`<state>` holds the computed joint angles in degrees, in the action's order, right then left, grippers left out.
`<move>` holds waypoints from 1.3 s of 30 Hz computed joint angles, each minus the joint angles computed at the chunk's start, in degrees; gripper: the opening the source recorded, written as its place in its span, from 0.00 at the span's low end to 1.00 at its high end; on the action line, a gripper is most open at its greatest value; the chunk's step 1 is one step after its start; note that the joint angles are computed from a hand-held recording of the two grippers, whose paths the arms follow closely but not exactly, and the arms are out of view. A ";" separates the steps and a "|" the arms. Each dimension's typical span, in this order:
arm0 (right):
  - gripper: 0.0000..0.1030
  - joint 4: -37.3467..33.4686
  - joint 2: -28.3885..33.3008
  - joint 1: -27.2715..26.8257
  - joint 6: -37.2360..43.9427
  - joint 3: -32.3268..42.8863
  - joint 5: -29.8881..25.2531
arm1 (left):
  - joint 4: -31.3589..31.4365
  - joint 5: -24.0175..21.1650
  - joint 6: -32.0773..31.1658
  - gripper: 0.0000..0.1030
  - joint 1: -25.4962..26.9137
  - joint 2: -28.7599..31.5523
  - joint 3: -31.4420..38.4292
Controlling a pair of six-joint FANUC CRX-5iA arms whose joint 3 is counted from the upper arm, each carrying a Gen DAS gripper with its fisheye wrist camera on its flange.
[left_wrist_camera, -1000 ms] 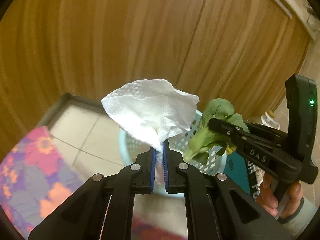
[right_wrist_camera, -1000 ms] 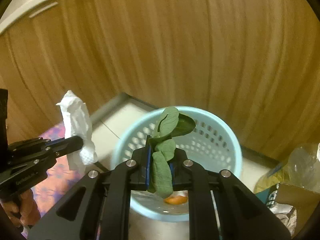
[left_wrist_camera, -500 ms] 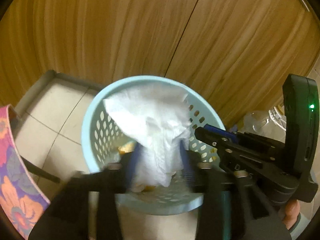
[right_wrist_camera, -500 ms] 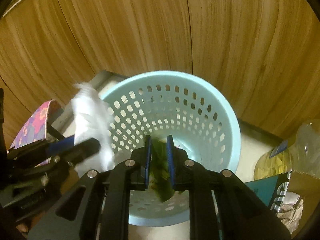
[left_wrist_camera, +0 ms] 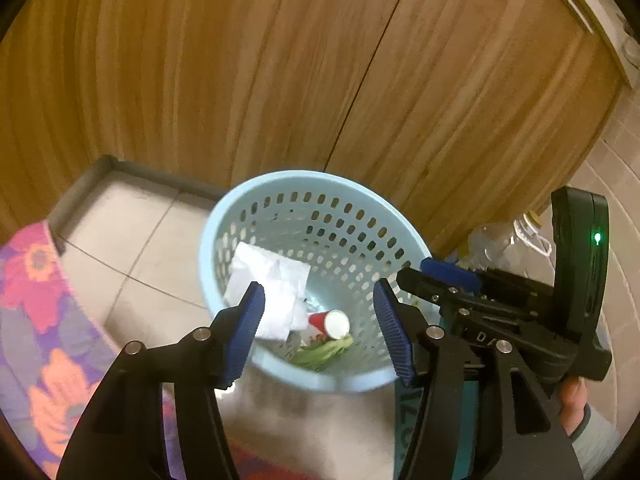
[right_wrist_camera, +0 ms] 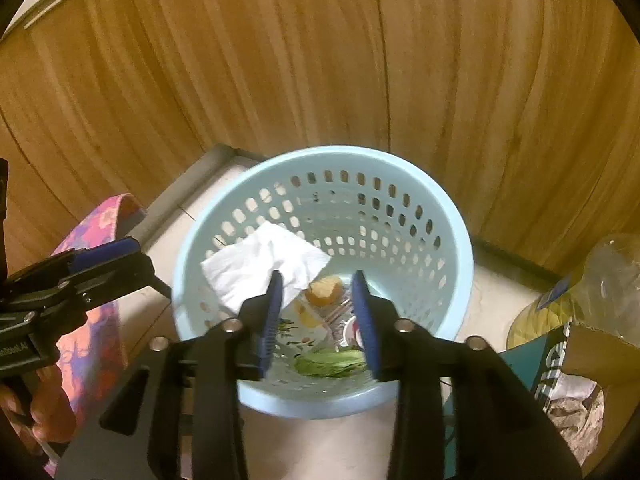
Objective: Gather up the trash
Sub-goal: 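Move both open tools back to the orange wrapper and peels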
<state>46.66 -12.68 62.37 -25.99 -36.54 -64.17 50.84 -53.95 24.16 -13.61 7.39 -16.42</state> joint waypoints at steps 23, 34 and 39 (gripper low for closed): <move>0.49 10.86 19.01 7.18 13.21 26.68 5.90 | 12.82 -17.51 -23.49 0.69 40.03 -21.45 -12.54; 0.52 1.04 33.89 6.22 28.17 42.73 14.91 | 10.50 -15.68 -23.40 0.74 56.65 -16.27 -11.79; 0.71 -4.93 41.54 6.16 37.56 52.03 13.51 | 5.93 -10.98 -20.41 0.75 58.71 -13.33 -11.34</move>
<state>41.73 28.86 68.53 11.57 15.49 -50.66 56.77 -64.93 3.75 45.11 -5.95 -27.76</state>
